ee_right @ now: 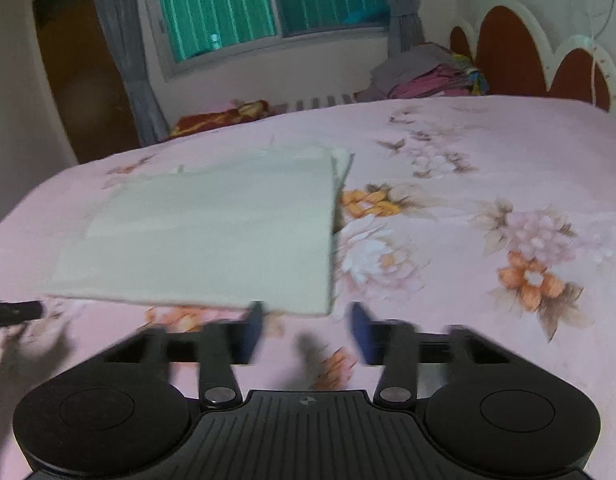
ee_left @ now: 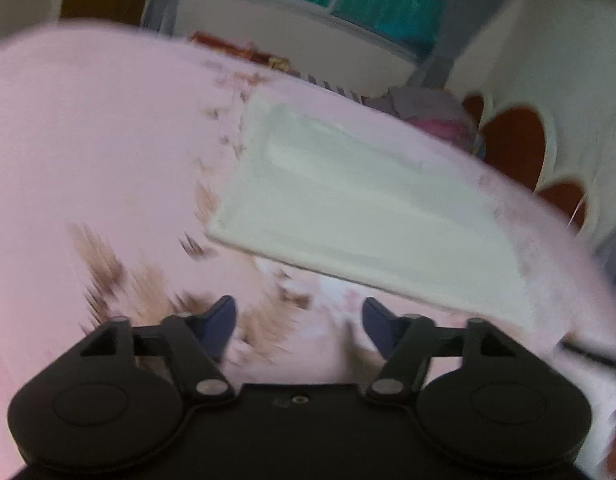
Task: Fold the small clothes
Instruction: 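Move the left tool to the sweater edge and grasp it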
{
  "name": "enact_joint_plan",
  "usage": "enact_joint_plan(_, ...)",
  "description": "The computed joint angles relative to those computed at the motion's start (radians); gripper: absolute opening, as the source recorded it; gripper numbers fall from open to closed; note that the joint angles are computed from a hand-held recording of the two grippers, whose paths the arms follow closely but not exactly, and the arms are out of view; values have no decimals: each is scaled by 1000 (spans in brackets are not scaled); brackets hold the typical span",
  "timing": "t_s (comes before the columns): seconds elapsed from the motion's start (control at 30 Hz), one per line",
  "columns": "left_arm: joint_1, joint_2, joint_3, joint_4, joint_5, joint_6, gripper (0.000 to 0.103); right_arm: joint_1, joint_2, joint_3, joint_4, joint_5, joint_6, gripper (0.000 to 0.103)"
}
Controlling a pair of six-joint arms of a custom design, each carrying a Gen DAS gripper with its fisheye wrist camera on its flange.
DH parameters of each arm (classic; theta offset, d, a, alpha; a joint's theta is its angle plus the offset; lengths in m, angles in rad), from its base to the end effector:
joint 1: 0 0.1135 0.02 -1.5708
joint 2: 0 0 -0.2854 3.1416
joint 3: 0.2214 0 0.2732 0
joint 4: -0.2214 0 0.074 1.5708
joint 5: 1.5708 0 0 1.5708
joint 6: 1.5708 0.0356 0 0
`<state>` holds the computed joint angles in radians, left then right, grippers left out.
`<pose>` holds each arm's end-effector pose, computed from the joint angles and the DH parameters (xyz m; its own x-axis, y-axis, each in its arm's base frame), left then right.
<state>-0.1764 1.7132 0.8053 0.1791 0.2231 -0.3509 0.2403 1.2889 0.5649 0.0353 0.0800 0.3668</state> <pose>0.3461 -0.0697 0.1504 -0.7304 -0.2103 -0.6499 0.0879 0.9146 -0.3948 0.2576 0.0602 0.1865 -0.6398 0.2113 -0.7389 0.0559 0.9717 0.2295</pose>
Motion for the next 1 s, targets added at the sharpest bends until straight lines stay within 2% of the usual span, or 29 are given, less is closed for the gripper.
enact_joint_plan(0.07,19,25,-3,42,51,-117,57,27,-17,-3,-17,3,18,28)
enact_joint_plan(0.17,36,78,-2,143,68,-296,57,64,-29,8,-40,17,24,27)
enact_joint_plan(0.3,66,188,46,270,98,-447,55,82,17,60,-51,21,19,26)
enact_joint_plan(0.33,69,215,65,291,103,-471,55,82,39,77,-46,21,19,10)
enact_joint_plan(0.37,67,236,79,314,99,-491,55,73,74,104,-42,0,20,2)
enact_joint_plan(0.4,67,260,93,342,94,-513,55,66,104,129,-44,-13,31,1)
enact_joint_plan(0.53,62,340,135,451,72,-565,54,62,250,258,-31,-25,73,1)
enact_joint_plan(0.57,60,356,147,465,63,-576,51,65,286,297,-38,-27,77,1)
enact_joint_plan(0.63,59,381,168,482,49,-597,43,74,358,378,-53,-29,78,1)
enact_joint_plan(0.73,64,430,236,449,44,-604,24,89,470,510,-75,-31,78,1)
enact_joint_plan(0.77,68,447,258,434,48,-612,14,95,510,559,-85,-28,77,1)
enact_joint_plan(0.8,74,455,264,434,62,-621,11,99,545,603,-97,-26,78,1)
enact_joint_plan(0.9,84,466,284,425,100,-590,7,105,645,723,-135,-22,82,1)
enact_joint_plan(1.0,91,432,240,464,115,-580,7,106,718,805,-162,-20,87,1)
